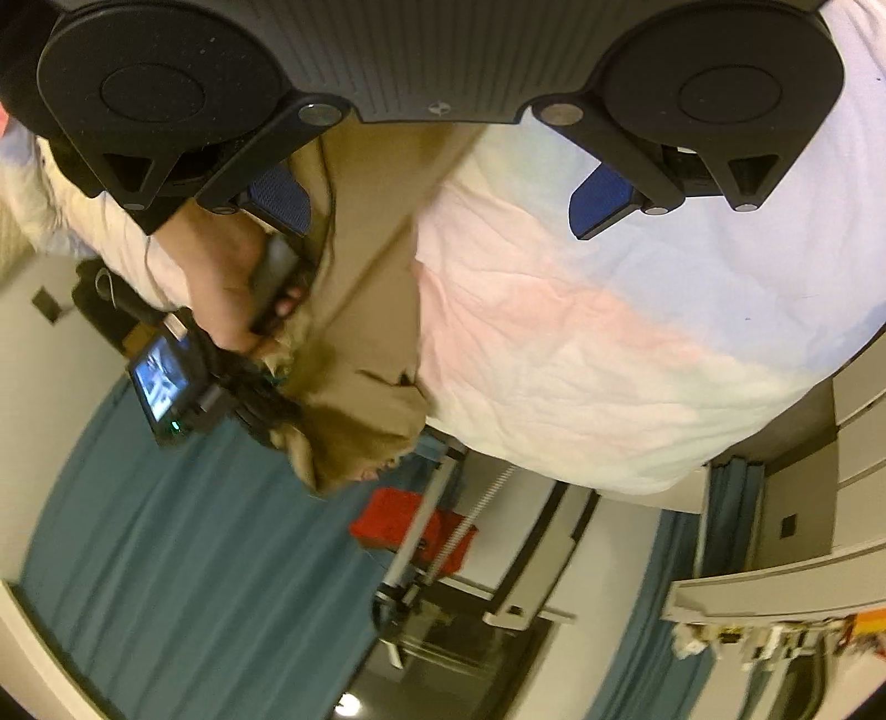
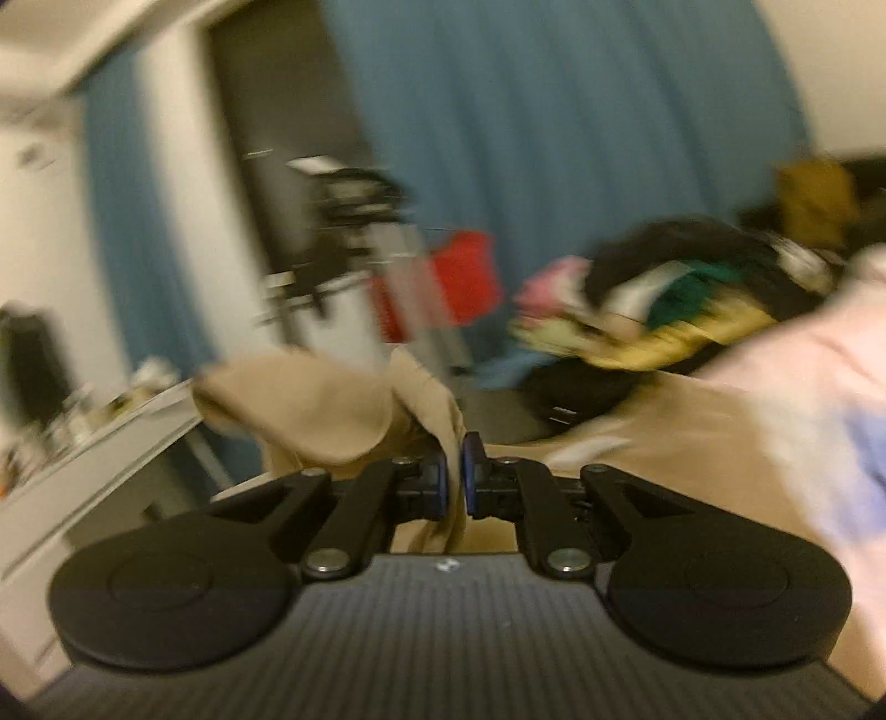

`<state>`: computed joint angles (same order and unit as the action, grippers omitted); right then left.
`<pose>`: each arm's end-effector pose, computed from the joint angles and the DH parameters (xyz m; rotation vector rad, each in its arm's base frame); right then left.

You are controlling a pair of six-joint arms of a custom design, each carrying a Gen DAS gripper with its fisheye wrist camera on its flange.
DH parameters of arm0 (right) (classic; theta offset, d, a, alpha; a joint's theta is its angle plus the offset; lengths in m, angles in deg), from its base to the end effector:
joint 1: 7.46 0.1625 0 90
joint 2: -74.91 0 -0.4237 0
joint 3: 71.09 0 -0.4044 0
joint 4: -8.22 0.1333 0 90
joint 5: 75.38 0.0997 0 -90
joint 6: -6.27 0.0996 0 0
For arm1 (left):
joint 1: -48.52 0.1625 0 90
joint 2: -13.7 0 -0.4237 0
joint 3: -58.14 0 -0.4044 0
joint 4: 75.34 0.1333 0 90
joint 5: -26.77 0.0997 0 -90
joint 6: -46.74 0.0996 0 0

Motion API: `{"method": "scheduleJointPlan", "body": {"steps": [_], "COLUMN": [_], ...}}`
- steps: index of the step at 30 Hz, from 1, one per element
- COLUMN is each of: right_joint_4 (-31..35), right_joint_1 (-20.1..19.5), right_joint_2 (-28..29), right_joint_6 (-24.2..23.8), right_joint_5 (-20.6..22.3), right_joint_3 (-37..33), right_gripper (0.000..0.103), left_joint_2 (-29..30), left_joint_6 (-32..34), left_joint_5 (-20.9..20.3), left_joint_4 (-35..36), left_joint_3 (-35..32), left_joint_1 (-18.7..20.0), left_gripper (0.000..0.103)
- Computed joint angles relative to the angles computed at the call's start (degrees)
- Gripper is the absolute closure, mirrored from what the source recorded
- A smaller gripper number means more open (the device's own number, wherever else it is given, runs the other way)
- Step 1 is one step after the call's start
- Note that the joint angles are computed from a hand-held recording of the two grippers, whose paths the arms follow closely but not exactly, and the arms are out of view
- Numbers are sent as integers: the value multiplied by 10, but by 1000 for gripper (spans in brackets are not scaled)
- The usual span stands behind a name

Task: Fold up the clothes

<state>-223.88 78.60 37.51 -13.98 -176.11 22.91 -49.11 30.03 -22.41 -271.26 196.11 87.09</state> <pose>0.0688 -0.6709 0.1739 0.1137 -2.0386 1.7986 -0.2058 -0.4179 0.1347 0.5242 2.5726 -1.1396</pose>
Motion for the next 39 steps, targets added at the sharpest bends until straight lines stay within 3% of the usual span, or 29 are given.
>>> {"method": "scheduleJointPlan", "body": {"steps": [4, 6, 7, 9, 11, 12, 18, 23, 25, 30, 32, 36, 39], "right_joint_4": [68, 164, 200, 221, 212, 209, 208, 146, 116, 27, 10, 5, 3], "right_joint_1": [-42, -57, -62, -70, -69, -65, -40, -29, -35, -87, -107, -130, -130], "right_joint_2": [-43, -67, -75, -94, -111, -124, -231, -308, -331, -360, -362, -370, -359], "right_joint_6": [41, 73, 75, 63, 46, 39, 34, 35, 31, 51, 68, 110, 114], "right_joint_5": [-28, -27, -26, 2, 33, 38, 55, 57, 58, 88, 99, 123, 117], "right_joint_3": [30, 37, 39, 60, 88, 106, 237, 385, 441, 557, 579, 585, 574], "right_gripper": [91, 88, 82, 56, 21, 16, 19, 19, 19, 18, 18, 18, 18], "left_joint_2": [24, 33, 36, 43, 52, 55, 47, -4, -35, -86, -94, -87, -67], "left_joint_6": [1, -9, -18, -27, -21, -15, -3, -16, -17, 75, 80, 68, 99], "left_joint_5": [-5, -18, -24, -33, -36, -32, -22, -34, -60, -114, -137, -232, -248], "left_joint_4": [29, 56, 70, 92, 103, 102, 105, 158, 198, 298, 345, 435, 490], "left_joint_3": [-15, -27, -33, -47, -60, -62, -59, -54, -57, -86, -107, -153, -175], "left_joint_1": [-6, 3, 6, 14, 21, 21, 11, 7, 9, 41, 70, 143, 163], "left_gripper": [2, 2, 2, 2, 3, 3, 4, 6, 8, 10, 14, 31, 34]}}
